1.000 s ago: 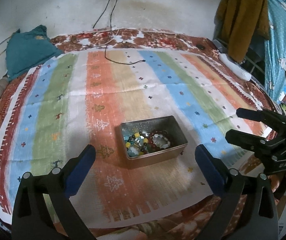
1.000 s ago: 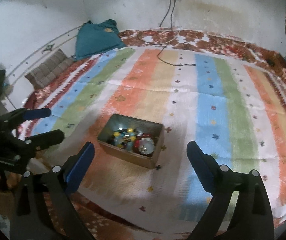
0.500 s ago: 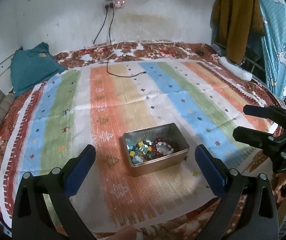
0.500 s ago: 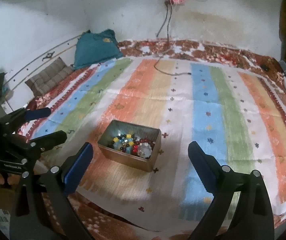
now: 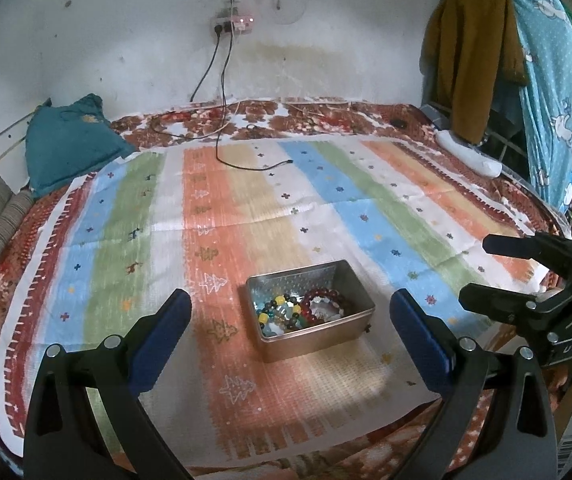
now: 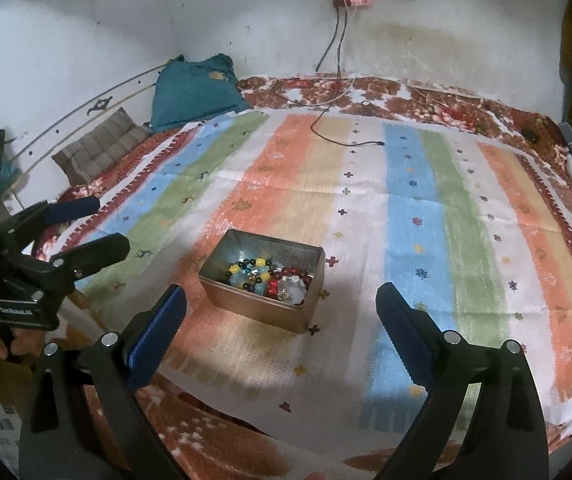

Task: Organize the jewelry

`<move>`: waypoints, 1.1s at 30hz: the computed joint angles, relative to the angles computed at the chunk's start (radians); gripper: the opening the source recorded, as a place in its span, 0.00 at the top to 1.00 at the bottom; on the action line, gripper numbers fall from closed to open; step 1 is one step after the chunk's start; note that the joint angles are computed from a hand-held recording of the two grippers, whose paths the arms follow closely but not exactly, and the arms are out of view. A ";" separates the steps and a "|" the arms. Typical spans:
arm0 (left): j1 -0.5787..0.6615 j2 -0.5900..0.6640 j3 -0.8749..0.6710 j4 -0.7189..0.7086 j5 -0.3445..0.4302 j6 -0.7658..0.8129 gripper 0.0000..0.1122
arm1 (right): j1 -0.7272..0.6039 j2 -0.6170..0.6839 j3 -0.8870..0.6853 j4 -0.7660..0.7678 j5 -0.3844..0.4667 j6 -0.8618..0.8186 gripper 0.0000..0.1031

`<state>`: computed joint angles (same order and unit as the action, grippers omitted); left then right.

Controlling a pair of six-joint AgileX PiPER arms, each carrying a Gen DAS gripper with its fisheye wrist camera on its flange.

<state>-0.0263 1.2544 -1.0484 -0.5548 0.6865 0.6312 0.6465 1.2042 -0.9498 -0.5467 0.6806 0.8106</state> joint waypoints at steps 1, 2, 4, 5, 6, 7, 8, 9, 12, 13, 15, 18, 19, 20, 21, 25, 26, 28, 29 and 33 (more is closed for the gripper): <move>-0.001 0.002 -0.002 0.007 0.000 -0.009 0.13 | 0.005 -0.001 0.002 -0.011 0.002 0.011 0.07; 0.000 0.000 -0.002 0.009 0.004 -0.011 0.13 | 0.007 -0.003 0.004 -0.019 0.003 0.022 0.07; -0.002 0.004 -0.007 0.019 0.009 -0.027 0.13 | 0.004 -0.009 0.010 -0.012 -0.002 0.020 0.06; -0.001 0.007 -0.009 0.020 0.010 -0.029 0.13 | -0.005 -0.016 0.016 0.010 -0.011 0.006 0.06; -0.001 0.008 -0.010 0.021 0.013 -0.031 0.13 | -0.007 -0.017 0.017 0.013 -0.012 0.006 0.06; -0.003 0.008 -0.011 0.027 0.013 -0.036 0.13 | -0.005 -0.021 0.020 0.006 -0.010 0.016 0.06; -0.003 0.009 -0.010 0.030 0.009 -0.038 0.13 | -0.001 -0.024 0.023 -0.005 -0.007 0.029 0.06; -0.005 0.010 -0.010 0.035 0.010 -0.043 0.13 | 0.004 -0.025 0.024 -0.014 -0.005 0.038 0.06; -0.009 0.007 -0.005 0.036 0.009 -0.039 0.13 | 0.001 -0.024 0.023 0.002 -0.009 0.018 0.06; -0.009 0.007 -0.005 0.036 0.010 -0.040 0.13 | -0.004 -0.025 0.025 0.018 -0.016 0.002 0.06; -0.009 0.006 -0.004 0.035 0.011 -0.038 0.13 | -0.011 -0.030 0.025 0.027 -0.022 -0.006 0.06; -0.011 0.006 -0.003 0.038 0.009 -0.041 0.13 | -0.008 -0.034 0.029 0.012 -0.019 0.011 0.06; -0.013 0.005 -0.002 0.041 0.007 -0.042 0.13 | -0.004 -0.032 0.028 0.003 -0.015 0.018 0.06; -0.015 0.005 0.000 0.046 0.004 -0.045 0.13 | -0.001 -0.031 0.027 -0.001 -0.012 0.022 0.06; -0.015 0.005 0.002 0.048 0.001 -0.044 0.13 | 0.004 -0.027 0.024 -0.010 -0.007 0.030 0.06; -0.011 0.001 0.008 0.042 -0.008 -0.033 0.13 | 0.019 -0.018 0.020 -0.026 0.006 0.043 0.06; -0.012 0.001 0.008 0.043 -0.007 -0.033 0.13 | 0.020 -0.017 0.019 -0.026 0.007 0.044 0.06; -0.013 0.002 0.005 0.048 -0.005 -0.036 0.13 | 0.021 -0.018 0.019 -0.029 0.007 0.049 0.06; -0.012 0.002 0.006 0.053 -0.006 -0.038 0.13 | 0.023 -0.017 0.019 -0.032 0.007 0.051 0.06; -0.019 0.002 0.005 0.062 -0.010 -0.051 0.13 | 0.025 -0.014 0.022 -0.041 0.006 0.054 0.06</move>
<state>-0.0451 1.2561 -1.0438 -0.4924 0.6766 0.5803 0.6720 1.1900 -0.9274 -0.5874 0.6869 0.8647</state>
